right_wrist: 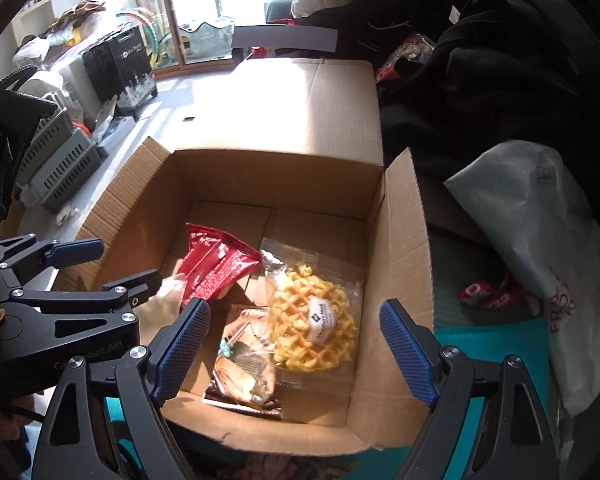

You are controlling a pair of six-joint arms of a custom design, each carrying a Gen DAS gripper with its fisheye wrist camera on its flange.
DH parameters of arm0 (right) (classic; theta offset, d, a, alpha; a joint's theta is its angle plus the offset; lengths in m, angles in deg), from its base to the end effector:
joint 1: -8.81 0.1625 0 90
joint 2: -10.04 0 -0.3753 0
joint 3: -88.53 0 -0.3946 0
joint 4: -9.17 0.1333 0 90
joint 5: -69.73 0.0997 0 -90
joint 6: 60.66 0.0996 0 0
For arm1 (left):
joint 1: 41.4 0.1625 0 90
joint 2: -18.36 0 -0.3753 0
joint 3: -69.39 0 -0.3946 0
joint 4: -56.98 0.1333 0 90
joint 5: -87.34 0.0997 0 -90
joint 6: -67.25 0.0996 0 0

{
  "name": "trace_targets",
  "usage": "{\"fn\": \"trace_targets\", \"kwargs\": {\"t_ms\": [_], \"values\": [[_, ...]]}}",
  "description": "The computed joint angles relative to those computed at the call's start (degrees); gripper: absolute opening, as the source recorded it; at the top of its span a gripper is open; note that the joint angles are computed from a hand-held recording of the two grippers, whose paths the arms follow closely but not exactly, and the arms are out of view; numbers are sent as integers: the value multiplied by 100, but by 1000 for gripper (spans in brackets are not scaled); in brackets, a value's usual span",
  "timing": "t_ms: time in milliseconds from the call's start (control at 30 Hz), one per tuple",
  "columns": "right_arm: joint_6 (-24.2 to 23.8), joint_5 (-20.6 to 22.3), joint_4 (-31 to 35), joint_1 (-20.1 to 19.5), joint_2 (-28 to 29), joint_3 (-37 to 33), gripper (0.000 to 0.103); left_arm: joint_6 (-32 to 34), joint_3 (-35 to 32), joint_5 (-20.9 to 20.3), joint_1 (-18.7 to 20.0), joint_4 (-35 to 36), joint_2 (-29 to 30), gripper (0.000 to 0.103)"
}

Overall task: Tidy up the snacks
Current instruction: 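Open both tools to release the zip bag and waffle into the box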

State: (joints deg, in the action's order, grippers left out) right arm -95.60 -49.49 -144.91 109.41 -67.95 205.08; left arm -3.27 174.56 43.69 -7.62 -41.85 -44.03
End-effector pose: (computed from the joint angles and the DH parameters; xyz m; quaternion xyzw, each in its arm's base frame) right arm 0.1778 -0.4897 0.2481 0.3139 -0.8918 0.1571 0.2855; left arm -0.3079 -0.4531 0.1143 0.0046 0.8867 -0.2162 0.4086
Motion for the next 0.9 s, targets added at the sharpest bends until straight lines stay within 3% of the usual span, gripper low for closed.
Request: {"fn": "trace_targets", "kwargs": {"t_ms": [600, 900], "values": [[253, 245, 461, 617, -1068, -95, 88, -737, -456, 490, -1030, 882, -458, 67], [297, 341, 691, 1025, -1700, -39, 89, -1533, -692, 791, -1768, 1940, -692, 67]]}}
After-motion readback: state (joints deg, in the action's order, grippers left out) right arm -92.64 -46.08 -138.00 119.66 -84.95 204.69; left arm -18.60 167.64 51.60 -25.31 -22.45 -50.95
